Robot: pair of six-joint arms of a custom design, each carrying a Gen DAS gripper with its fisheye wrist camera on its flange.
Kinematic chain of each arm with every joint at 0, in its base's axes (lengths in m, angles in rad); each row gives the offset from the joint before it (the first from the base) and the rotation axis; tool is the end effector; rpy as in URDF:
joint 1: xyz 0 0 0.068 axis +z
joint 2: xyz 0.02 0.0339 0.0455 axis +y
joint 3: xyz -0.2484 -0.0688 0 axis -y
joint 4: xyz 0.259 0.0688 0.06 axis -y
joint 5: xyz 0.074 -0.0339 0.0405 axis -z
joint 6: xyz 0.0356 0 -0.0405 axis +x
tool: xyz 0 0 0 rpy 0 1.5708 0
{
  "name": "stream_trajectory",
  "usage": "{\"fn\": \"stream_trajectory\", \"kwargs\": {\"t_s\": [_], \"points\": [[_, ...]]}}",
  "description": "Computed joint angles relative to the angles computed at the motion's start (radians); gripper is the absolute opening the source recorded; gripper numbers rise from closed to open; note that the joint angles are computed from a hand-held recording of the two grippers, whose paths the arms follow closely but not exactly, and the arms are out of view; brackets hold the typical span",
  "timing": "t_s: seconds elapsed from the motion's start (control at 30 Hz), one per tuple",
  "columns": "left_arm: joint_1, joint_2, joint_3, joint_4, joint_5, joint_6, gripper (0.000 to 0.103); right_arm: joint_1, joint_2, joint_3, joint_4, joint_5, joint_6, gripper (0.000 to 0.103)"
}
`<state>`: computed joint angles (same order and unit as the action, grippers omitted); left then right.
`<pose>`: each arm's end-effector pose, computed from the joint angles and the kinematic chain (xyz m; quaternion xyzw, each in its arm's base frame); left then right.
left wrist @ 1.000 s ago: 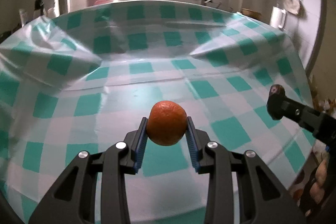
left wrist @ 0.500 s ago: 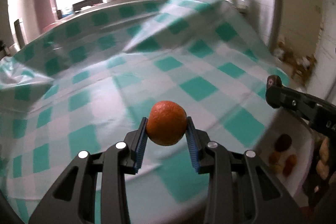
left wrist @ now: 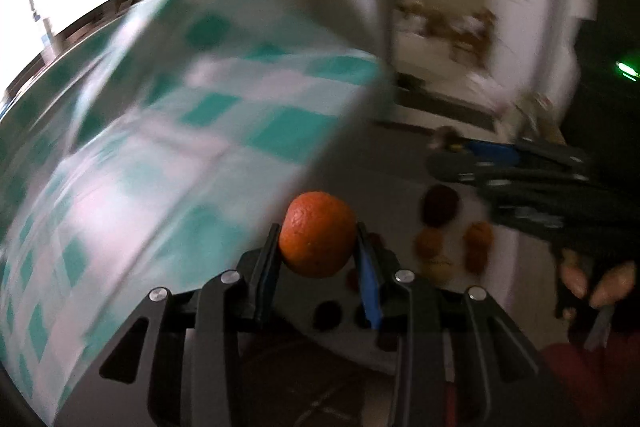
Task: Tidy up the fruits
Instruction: 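Carry the small orange and mangosteen down into the white bin, then open both grippers to release the fruit into the bin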
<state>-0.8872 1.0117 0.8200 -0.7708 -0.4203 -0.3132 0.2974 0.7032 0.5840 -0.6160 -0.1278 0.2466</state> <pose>0.1469 -0.1574 0.2462 0.2042 0.9126 -0.0012 0.3541 0.1668 0.0559 0.2296 -0.0491 0.9112 0.1650 0.3744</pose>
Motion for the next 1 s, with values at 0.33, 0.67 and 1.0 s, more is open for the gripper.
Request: {"fn": "stream_trajectory", "kwargs": {"t_s": [0.33,0.67,1.0], "points": [[0.014,0.334,-0.087,0.323,0.144,0.137,0.036,-0.08,0.251,-0.092,0.057,0.086,-0.025,0.041],[0.024,0.41,-0.137,0.382,0.135,0.154,0.073,-0.033,0.399,-0.086,0.107,0.133,0.022,0.046],[0.009,0.34,-0.105,0.298,0.159,0.096,0.096,-0.039,0.32,-0.095,0.056,0.15,0.015,0.087]]}}
